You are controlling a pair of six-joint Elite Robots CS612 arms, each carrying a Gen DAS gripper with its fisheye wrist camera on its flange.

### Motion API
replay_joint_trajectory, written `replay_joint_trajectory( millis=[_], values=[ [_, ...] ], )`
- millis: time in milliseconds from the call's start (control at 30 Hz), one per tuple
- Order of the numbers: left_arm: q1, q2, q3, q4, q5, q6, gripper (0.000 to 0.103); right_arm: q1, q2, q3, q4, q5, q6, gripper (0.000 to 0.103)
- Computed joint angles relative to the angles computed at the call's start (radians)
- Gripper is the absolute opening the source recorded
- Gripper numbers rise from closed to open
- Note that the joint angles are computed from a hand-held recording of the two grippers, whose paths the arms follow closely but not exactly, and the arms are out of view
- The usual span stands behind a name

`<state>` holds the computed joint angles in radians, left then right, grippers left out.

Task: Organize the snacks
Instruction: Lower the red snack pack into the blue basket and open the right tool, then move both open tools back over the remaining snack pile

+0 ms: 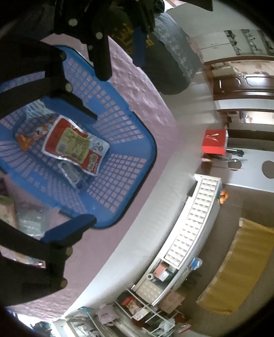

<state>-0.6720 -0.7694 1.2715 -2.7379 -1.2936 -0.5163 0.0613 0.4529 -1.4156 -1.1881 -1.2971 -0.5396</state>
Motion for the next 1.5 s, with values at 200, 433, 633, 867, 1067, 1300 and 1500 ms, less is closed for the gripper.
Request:
replay_joint_trajectory(
  millis=[200,433,633,867,1067,1300,1500],
  values=[
    [-0.034,-0.035,0.021,-0.010,0.062,0.031,0.063,-0.023,-0.008,-0.072,0.034,0.018,0.026,0.090],
    [-0.075,-0.072,0.044,-0.039,0.109,0.072,0.063,-0.051,-0.009,-0.158,0.079,0.030,0.054,0.090],
    [-0.104,-0.085,0.054,-0.066,0.114,0.098,0.063,-0.076,-0.006,-0.214,0.115,-0.006,0.097,0.090],
    [-0.133,-0.077,0.029,-0.066,0.108,0.125,0.063,-0.114,0.003,-0.274,0.164,-0.005,0.149,0.090],
    [-0.152,-0.052,-0.022,-0.058,0.102,0.160,0.063,-0.156,0.011,-0.310,0.195,0.011,0.174,0.090],
    [-0.174,0.007,-0.131,-0.001,0.086,0.219,0.063,-0.198,0.022,-0.331,0.221,0.025,0.195,0.090],
    [-0.189,0.064,-0.227,0.071,0.088,0.266,0.063,-0.235,0.039,-0.340,0.252,0.035,0.200,0.090]
  ],
)
